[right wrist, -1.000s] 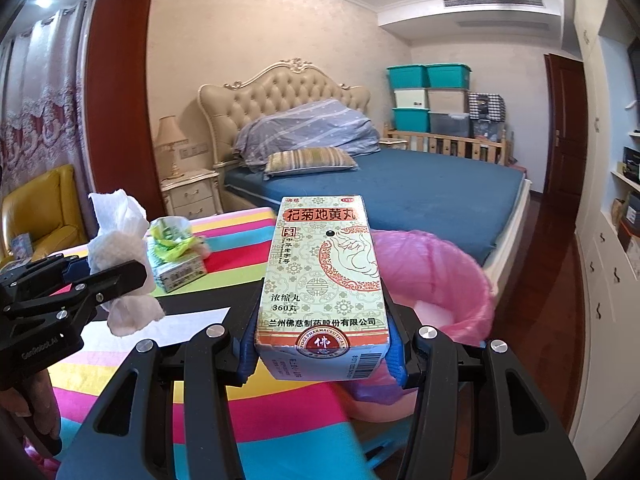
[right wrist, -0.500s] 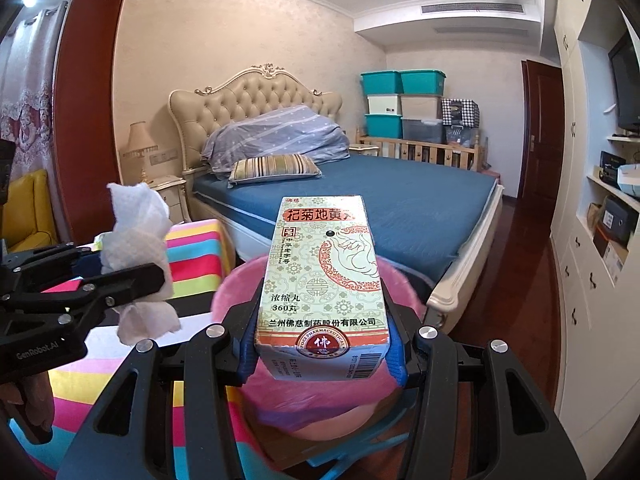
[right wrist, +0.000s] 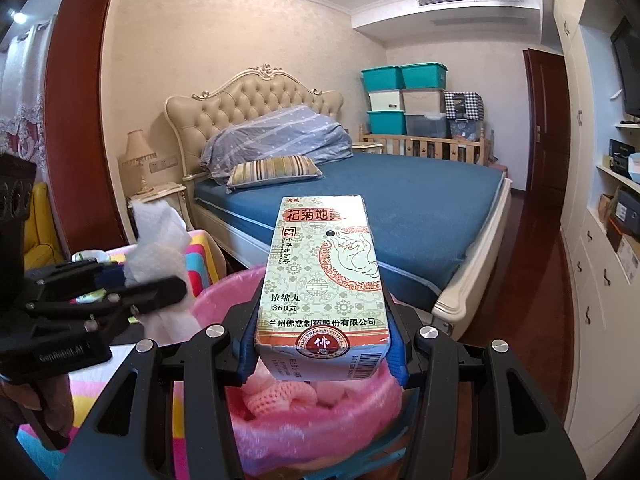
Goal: Collect trash
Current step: 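Open both tools to drop the tissue and medicine box into the bin, then grasp the yellow-green plastic bag on the table with the right tool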
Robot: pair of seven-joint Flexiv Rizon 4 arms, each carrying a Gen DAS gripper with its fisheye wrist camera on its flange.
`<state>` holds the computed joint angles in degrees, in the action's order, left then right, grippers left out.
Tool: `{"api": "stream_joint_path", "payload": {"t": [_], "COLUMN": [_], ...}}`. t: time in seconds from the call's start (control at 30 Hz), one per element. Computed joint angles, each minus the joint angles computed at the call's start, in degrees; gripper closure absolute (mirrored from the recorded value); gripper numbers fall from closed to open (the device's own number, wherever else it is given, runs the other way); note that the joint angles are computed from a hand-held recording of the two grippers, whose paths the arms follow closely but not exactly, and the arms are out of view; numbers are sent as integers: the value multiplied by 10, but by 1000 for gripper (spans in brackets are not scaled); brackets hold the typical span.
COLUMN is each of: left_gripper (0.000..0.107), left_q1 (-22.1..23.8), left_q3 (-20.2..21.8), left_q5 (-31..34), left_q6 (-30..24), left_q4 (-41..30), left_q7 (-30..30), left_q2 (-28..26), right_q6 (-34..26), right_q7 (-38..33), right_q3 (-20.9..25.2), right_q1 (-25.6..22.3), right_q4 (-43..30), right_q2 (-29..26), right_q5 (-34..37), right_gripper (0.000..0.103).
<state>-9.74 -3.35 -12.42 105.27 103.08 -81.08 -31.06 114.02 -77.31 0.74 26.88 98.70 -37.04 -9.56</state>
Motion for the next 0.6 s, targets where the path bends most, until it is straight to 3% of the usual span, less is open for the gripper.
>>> {"api": "stream_joint_path", "payload": {"t": [0.03, 0.07, 0.1, 0.43, 0.6], "left_gripper": [40, 32, 29, 10, 8], "left_q1": [-4, -10, -25, -106, -127], "left_q3": [6, 14, 32, 128, 135], "left_q5": [-2, -5, -12, -91, -152], "left_q6": [3, 13, 22, 94, 154], "left_q4": [-2, 0, 3, 98, 170], "left_q7": [-1, -4, -6, 34, 71], "left_q2": [-2, -3, -3, 36, 64], "right_q6": [3, 10, 16, 34, 29], "right_q7": [5, 9, 10, -17, -33], "right_q3": [10, 15, 16, -2, -7], "right_q1": [-9, -15, -16, 7, 29], "right_q4": [-7, -12, -11, 26, 33], "right_q2": [-5, -9, -9, 19, 29], "right_q5": [-4, -5, -5, 16, 31], "right_gripper": [39, 32, 29, 29, 29]}}
